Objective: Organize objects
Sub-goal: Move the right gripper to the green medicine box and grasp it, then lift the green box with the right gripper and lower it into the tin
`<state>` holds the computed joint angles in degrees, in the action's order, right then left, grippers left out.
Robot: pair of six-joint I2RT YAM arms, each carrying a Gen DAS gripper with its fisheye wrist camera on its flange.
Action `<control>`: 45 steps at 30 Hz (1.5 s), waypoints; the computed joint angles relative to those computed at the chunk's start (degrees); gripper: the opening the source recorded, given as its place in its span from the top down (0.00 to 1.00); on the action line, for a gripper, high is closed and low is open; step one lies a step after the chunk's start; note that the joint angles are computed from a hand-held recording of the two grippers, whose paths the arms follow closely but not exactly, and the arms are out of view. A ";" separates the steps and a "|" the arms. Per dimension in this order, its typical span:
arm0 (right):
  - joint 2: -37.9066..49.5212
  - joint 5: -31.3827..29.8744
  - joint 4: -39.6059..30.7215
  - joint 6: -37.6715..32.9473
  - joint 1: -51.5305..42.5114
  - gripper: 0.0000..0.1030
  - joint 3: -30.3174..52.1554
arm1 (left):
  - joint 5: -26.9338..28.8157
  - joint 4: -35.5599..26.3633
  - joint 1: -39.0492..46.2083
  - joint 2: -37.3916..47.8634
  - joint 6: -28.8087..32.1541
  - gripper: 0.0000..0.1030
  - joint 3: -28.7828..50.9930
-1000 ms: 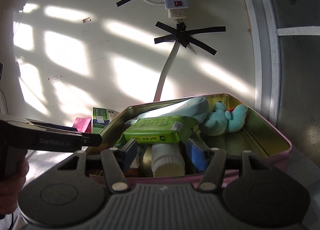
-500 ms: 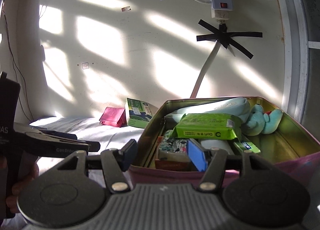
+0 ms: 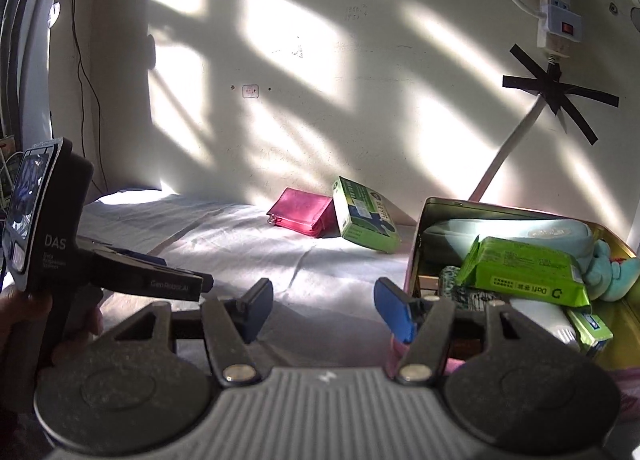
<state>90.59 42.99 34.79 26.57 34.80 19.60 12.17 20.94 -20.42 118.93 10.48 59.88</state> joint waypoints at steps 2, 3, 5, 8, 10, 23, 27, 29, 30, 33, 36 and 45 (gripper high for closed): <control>2.45 -0.89 -0.53 -2.39 -0.61 0.44 2.83 | 0.20 -0.48 0.98 1.18 -0.60 0.37 1.32; 3.43 -1.88 -0.75 -3.64 -1.31 0.44 4.28 | 0.31 -0.59 1.42 1.67 -1.06 0.37 1.86; 4.83 -5.31 -1.82 -5.76 -3.85 0.44 7.59 | 0.75 -0.59 2.30 2.54 -2.21 0.36 2.78; 9.00 -8.86 -8.81 -11.57 -8.49 0.43 17.29 | 1.74 -1.20 3.70 3.62 -4.26 0.34 4.18; 13.78 -10.19 -16.13 -15.98 -12.02 0.42 26.75 | 2.47 -1.93 4.45 4.06 -5.24 0.34 4.96; 53.50 -5.71 -56.66 -20.29 -25.01 0.48 86.02 | 6.11 -8.24 6.27 6.72 -7.68 0.34 10.88; 49.01 -3.37 -46.74 -25.31 -23.61 0.68 75.25 | 7.47 -9.22 6.98 7.11 -8.87 0.33 11.86; 44.01 -3.82 -40.84 -27.54 -21.89 0.74 65.77 | 7.90 -9.24 7.36 7.28 -9.61 0.33 12.12; 40.91 -4.31 -37.43 -28.08 -20.64 0.74 60.01 | 8.20 -9.20 7.62 7.39 -10.12 0.33 12.24; 31.60 -5.99 -27.56 -30.29 -14.91 0.75 42.35 | 9.57 -9.23 8.60 7.58 -11.78 0.33 12.51; 24.10 -3.09 -20.03 -31.36 -5.32 0.72 27.52 | 11.98 -8.85 9.45 7.16 -12.32 0.32 11.88; 9.85 1.69 -17.31 -2.74 17.90 0.28 7.34 | 22.50 -10.76 10.35 2.59 -6.07 0.27 6.82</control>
